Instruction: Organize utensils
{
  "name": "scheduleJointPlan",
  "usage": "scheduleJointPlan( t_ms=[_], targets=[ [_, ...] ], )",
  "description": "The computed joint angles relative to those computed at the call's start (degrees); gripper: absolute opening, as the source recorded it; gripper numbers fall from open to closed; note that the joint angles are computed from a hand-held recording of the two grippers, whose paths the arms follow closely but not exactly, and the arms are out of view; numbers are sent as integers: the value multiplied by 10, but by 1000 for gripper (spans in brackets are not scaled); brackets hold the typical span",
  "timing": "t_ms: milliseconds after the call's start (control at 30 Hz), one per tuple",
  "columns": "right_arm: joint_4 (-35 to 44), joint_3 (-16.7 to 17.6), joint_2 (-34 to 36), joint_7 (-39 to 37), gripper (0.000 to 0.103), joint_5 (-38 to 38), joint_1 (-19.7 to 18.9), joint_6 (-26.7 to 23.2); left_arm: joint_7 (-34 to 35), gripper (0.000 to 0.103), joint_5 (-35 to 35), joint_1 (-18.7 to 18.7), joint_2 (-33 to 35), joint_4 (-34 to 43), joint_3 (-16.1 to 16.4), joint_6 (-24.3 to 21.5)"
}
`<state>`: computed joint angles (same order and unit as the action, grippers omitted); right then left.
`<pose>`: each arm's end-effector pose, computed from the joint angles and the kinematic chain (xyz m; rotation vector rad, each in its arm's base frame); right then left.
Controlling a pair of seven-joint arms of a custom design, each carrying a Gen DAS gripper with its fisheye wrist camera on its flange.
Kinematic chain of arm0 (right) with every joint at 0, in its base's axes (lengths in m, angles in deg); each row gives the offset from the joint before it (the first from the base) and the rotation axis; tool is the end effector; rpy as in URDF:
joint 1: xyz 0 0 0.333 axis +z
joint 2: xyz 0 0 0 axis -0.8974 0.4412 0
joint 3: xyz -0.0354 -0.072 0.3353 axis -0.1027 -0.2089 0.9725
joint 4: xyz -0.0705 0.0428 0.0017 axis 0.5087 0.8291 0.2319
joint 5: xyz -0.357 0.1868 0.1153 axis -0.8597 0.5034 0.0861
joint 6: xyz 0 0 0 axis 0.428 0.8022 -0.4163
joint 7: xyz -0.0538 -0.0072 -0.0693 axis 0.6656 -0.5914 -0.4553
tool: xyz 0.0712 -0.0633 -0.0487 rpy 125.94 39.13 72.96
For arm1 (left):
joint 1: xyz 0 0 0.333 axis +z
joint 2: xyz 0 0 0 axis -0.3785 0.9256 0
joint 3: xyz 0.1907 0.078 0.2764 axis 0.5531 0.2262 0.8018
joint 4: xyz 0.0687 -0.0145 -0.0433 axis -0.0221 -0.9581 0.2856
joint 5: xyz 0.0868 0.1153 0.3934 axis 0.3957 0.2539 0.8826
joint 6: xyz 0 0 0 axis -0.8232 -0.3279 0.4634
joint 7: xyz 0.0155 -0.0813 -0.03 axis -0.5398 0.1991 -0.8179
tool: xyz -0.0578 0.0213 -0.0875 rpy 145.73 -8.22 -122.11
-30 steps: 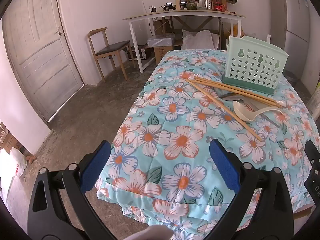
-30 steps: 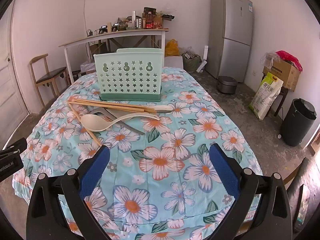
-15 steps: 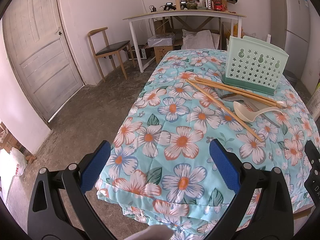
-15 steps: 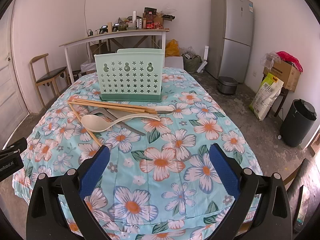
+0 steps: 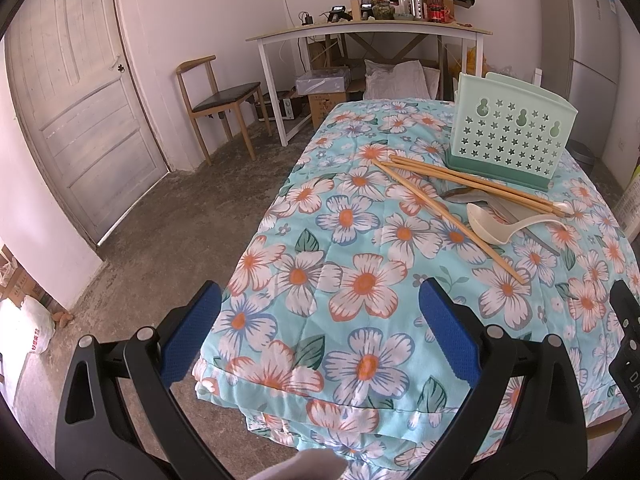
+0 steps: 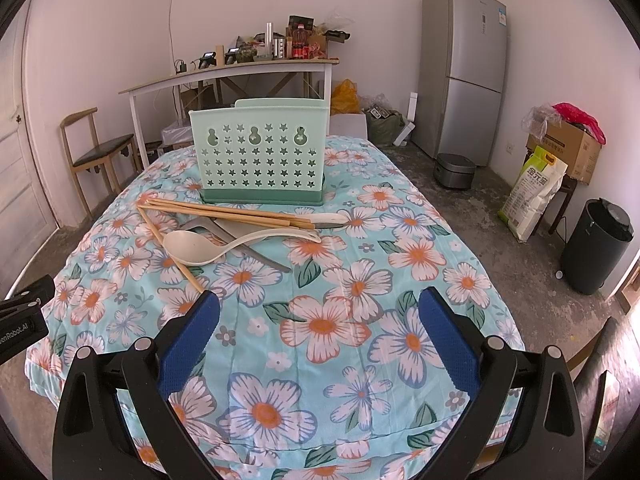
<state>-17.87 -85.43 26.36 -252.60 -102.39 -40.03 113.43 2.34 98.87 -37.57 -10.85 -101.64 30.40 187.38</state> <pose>0.6302 0.2641 0.4730 -1.3250 2.0578 -1.0496 0.7324 -0.2076 0.4650 -1.5995 1.8003 -0.6567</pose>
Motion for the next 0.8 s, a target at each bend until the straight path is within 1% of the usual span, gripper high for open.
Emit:
scheduleJointPlan(
  t_ms=[800],
  targets=[
    [0,1,-2,-2,97,1,1,-3,1,95,-1,0,0,0,0,0]
  ],
)
